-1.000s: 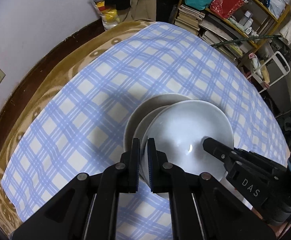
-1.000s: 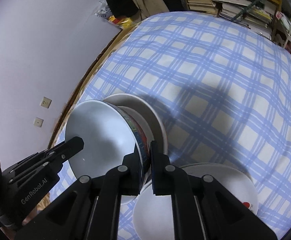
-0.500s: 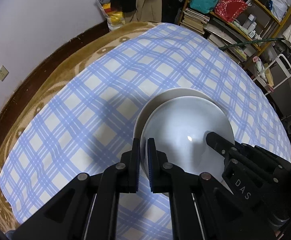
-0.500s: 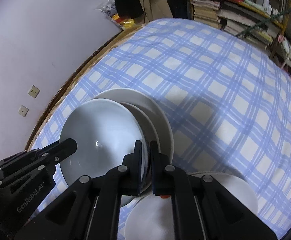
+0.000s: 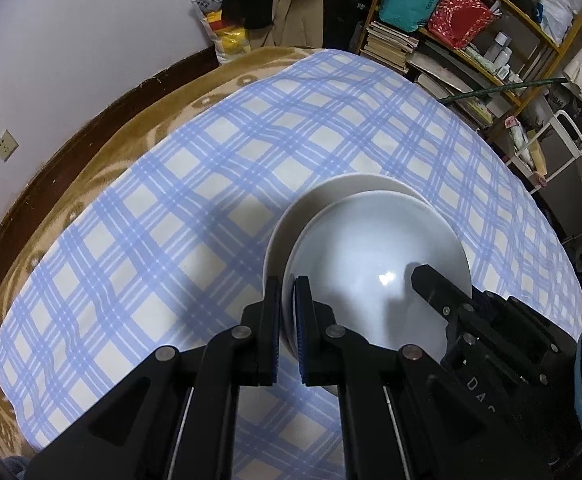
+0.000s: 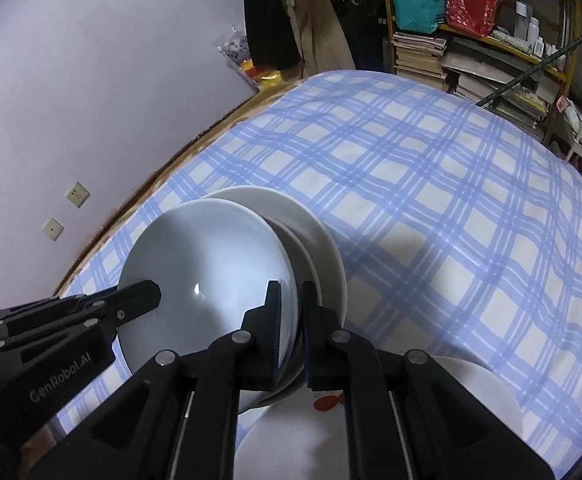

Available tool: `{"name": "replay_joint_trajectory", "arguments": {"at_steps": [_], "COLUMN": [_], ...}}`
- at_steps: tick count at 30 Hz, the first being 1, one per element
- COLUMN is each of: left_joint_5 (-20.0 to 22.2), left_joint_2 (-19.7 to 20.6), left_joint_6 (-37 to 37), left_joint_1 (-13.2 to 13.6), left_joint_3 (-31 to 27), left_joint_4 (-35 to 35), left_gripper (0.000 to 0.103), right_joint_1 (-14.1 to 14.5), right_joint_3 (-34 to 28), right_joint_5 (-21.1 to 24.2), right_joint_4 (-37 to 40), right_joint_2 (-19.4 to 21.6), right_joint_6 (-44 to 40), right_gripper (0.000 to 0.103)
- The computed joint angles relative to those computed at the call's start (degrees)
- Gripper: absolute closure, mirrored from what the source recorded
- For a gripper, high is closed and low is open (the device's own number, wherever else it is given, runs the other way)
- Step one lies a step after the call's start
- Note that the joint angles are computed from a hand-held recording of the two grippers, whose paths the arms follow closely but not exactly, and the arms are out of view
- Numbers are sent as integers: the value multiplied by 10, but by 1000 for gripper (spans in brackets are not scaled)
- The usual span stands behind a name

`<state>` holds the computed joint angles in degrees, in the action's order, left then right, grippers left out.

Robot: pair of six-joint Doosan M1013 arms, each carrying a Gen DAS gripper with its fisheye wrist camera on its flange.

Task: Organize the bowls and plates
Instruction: 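Lower the plain white bowl into the large white bowl with both tools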

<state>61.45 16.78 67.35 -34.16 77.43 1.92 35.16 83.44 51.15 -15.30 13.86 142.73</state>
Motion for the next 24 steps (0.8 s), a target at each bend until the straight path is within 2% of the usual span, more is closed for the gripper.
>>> {"name": "replay_joint_trajectory", "arguments": {"at_steps": [14,24], "left_joint_5": [-19,-34], "left_joint_2": [1,-2], "left_joint_6": [-8,-15], "left_joint_1": [0,0], "left_joint_3": [3,10], "left_joint_4": [18,26], "left_gripper": [95,94], "right_joint_1": [7,14], "right_joint_3": [14,16], "right_joint_5": [-50,-54], "right_joint_4": [-49,-82], "right_joint_2": [-1,-1], "right_joint_6": [-7,-19], "right_gripper": [86,84]}}
